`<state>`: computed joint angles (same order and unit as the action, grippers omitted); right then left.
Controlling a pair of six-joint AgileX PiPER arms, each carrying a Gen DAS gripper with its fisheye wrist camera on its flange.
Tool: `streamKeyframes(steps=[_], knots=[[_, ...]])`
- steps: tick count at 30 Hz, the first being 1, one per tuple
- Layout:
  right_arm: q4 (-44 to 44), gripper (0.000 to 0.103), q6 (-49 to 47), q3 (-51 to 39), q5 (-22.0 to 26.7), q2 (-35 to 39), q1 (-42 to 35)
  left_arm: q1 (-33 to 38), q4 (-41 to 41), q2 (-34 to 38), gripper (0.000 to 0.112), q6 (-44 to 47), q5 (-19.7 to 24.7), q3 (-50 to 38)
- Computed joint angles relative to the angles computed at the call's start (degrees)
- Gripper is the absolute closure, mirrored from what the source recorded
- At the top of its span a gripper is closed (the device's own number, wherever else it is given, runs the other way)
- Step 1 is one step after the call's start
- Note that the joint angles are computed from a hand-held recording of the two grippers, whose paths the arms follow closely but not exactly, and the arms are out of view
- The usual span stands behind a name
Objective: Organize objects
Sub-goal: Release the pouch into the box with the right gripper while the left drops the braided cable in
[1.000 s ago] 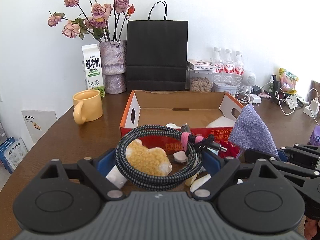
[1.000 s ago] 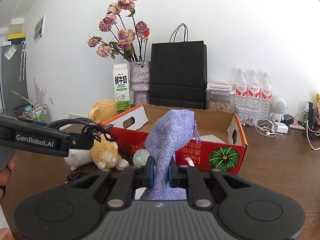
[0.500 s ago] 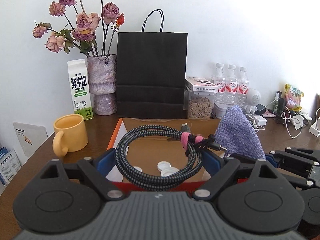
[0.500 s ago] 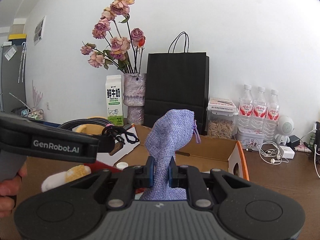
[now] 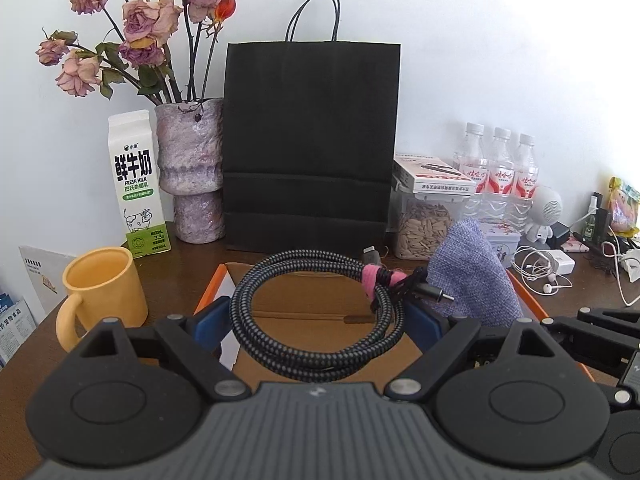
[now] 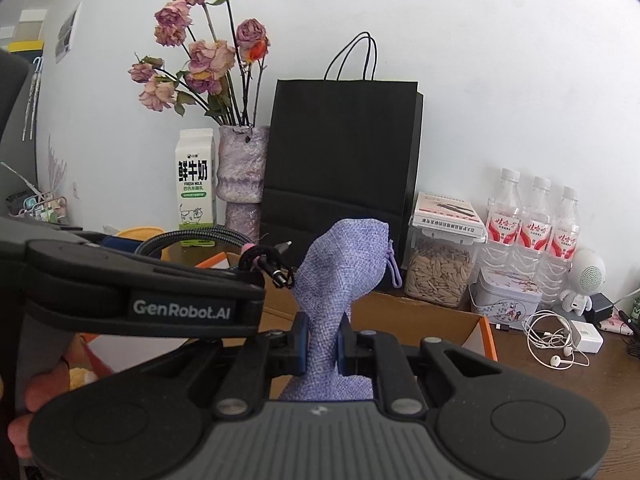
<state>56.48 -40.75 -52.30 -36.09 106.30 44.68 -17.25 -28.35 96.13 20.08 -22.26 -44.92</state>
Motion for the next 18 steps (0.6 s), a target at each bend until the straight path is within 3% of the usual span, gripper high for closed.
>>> streamKeyframes(steps=[8, 11, 12, 13, 15, 18], knots=[[-2.3, 0.090, 2.4, -2.9, 4.6, 3.6, -3.5, 1.7, 0.1, 4.0, 0.021, 1.0, 2.2, -3.0], [-0.4, 0.083, 0.6, -3.5, 4.8, 4.4, -3.2, 1.8, 0.0, 4.0, 0.015, 1.3, 3.2, -3.2], [1.2, 0.066, -0.9, -3.8, 4.6, 4.5, -3.0, 1.7, -1.0, 4.0, 0.009, 2.1, 3.1, -3.2], [4.4, 0.031, -4.2, -4.6, 5.0, 4.7, -2.8, 1.5, -2.2, 4.0, 0.009, 2.9, 2.8, -3.1], [10.5, 0.001, -10.3, -6.1, 4.1, 5.7, -2.0, 1.5, -5.6, 4.2, 0.009, 6.1, 4.4, -4.0], [12.0, 0.001, -12.0, -6.7, 3.8, 6.4, -1.5, 1.7, -6.4, 4.5, 0.009, 6.7, 5.1, -4.4]])
